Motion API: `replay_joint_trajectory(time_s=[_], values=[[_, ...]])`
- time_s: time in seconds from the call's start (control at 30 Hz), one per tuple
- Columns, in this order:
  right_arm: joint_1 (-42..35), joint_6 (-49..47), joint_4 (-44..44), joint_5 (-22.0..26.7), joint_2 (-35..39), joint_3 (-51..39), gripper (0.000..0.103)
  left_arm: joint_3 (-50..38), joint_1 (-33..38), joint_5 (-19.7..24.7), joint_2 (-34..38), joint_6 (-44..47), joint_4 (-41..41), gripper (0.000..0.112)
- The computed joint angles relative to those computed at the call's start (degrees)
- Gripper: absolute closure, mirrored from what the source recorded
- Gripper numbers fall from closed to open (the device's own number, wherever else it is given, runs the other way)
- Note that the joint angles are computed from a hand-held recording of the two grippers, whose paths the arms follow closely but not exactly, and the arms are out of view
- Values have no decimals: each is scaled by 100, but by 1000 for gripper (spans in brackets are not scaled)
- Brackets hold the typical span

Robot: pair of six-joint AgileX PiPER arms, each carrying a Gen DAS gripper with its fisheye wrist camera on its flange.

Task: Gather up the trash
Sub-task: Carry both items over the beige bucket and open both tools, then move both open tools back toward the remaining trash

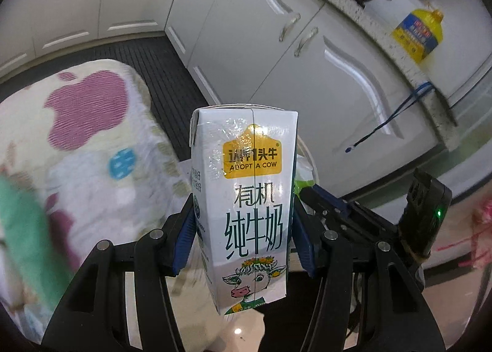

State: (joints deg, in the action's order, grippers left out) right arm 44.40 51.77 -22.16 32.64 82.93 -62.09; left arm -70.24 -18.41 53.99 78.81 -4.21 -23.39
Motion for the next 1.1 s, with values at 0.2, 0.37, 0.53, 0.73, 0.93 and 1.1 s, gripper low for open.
replay_joint_trajectory(time_s=[0.2, 0.37, 0.53, 0.73, 0.93, 1.1], values=[[-477, -33, 126, -89, 210, 150, 76, -101, -92, -583, 816, 526, -903, 57], [-608, -7, 230, -196, 74, 347, 63, -9, -113, -858, 1042, 784, -1310, 42], [-593, 80, 333, -243, -35, 471, 63, 54, -178, -750, 799, 585, -959, 42], [-233, 394, 64, -234, -59, 465, 63, 310, -160, -572, 103, 137, -227, 42], [248, 802, -305, -41, 40, 166, 59, 587, -140, -371, -635, -234, 483, 42], [556, 839, -360, 127, 119, -147, 58, 755, -167, -212, -1214, -444, 886, 42]])
